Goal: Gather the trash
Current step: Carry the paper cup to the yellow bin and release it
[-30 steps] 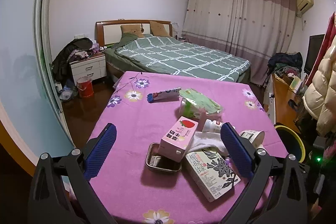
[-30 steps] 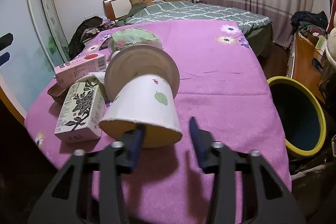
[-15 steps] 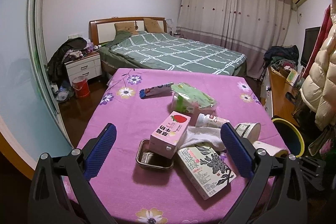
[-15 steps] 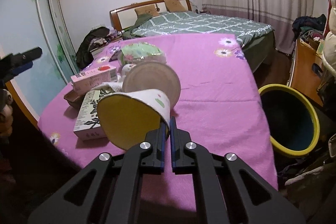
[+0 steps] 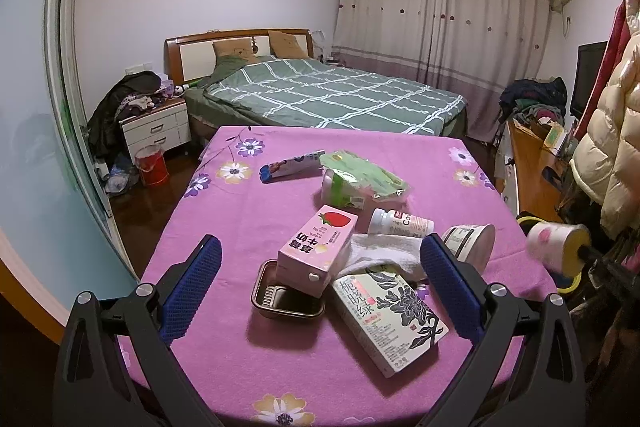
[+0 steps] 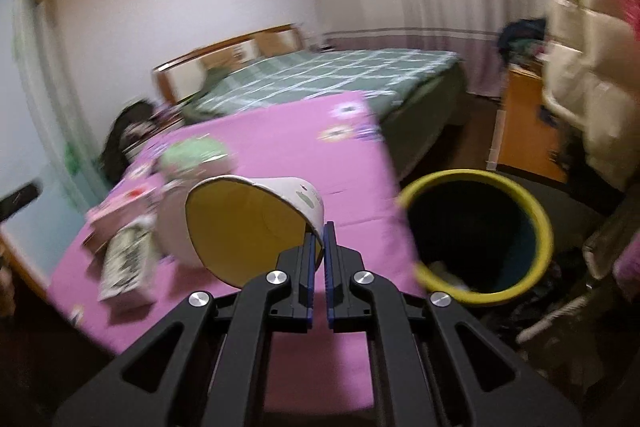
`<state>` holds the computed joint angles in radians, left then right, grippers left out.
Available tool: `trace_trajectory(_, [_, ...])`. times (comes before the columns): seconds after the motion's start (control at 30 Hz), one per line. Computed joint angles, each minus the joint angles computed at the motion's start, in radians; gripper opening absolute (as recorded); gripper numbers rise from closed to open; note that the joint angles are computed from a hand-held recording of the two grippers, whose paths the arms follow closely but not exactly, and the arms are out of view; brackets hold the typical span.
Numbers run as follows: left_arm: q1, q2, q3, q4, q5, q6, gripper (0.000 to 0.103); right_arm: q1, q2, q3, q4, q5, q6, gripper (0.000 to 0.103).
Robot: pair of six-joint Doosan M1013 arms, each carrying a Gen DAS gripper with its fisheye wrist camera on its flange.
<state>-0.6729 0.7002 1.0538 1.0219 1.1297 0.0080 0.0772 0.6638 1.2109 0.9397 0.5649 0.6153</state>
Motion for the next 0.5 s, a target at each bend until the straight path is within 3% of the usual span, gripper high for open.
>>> trace_trajectory(0.1, [0.002, 0.004, -0.004, -0.008, -0.004, 0.007, 0.098, -0.011, 0.048, -0.078, -0.203, -0.044, 0.259, 0.004])
trace_trajectory(0.23, [0.004, 0.012, -0.015, -0.018, -0.005, 0.022, 0.098, -0.016, 0.128, -0.201, -0.456, 0.002, 0.549, 0.005])
trace_trajectory(0.43, [0.009, 0.023, -0.032, -0.034, 0.0, 0.046, 0.098, -0.014, 0.215, -0.332, -0.626, 0.079, 0.753, 0.006])
trace_trajectory(0.5, [0.011, 0.026, -0.035, -0.04, 0.0, 0.052, 0.098, -0.015, 0.238, -0.367, -0.653, 0.101, 0.786, 0.013])
